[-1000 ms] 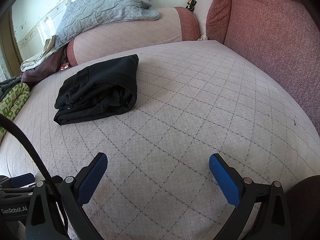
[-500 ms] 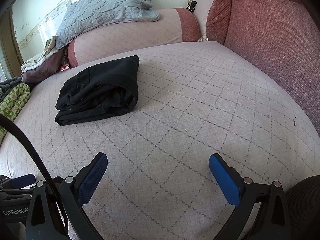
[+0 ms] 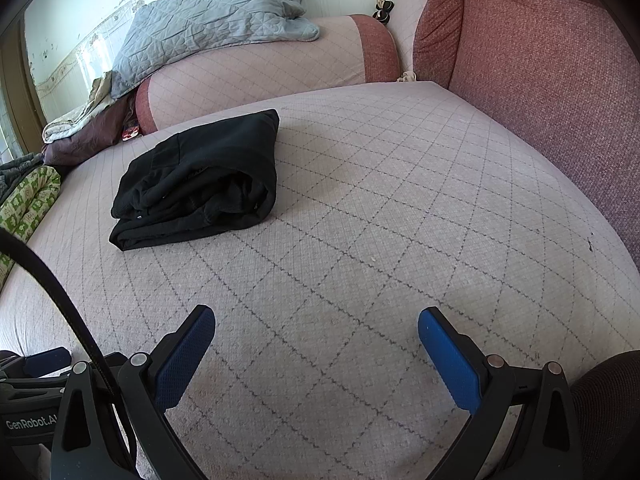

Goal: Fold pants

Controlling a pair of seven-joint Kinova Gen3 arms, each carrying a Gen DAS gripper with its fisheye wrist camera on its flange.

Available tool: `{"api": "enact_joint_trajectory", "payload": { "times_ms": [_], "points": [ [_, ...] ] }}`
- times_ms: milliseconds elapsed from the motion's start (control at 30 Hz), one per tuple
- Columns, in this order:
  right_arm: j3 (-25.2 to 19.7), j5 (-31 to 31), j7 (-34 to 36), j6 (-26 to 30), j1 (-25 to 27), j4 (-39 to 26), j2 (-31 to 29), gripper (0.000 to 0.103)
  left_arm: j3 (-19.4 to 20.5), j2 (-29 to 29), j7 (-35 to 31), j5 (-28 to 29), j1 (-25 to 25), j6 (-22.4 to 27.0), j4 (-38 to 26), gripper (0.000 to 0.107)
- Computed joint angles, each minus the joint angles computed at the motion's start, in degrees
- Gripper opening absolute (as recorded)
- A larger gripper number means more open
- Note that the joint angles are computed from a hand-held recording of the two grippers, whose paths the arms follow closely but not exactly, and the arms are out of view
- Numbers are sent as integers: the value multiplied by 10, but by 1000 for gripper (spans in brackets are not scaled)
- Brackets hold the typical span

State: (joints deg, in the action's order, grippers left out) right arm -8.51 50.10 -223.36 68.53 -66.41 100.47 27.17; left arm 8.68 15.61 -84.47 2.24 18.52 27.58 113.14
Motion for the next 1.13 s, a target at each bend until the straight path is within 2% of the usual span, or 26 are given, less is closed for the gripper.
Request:
{"api": "enact_joint_trajectory", "payload": {
  "times_ms": [900,1033,1133],
  "points": [
    [4,-1,0,-4,-3,-6,9,103,-2,8,-2,-3,-1,0,-9,103],
    [5,1,-2,19,-12,-12,7,103,5,6,-20,13,-16,-6,-8,103],
    [3,2,23,44,-11,-25,4,103,14,-1,-49,32,-35,-7,-6,100]
  ]
}}
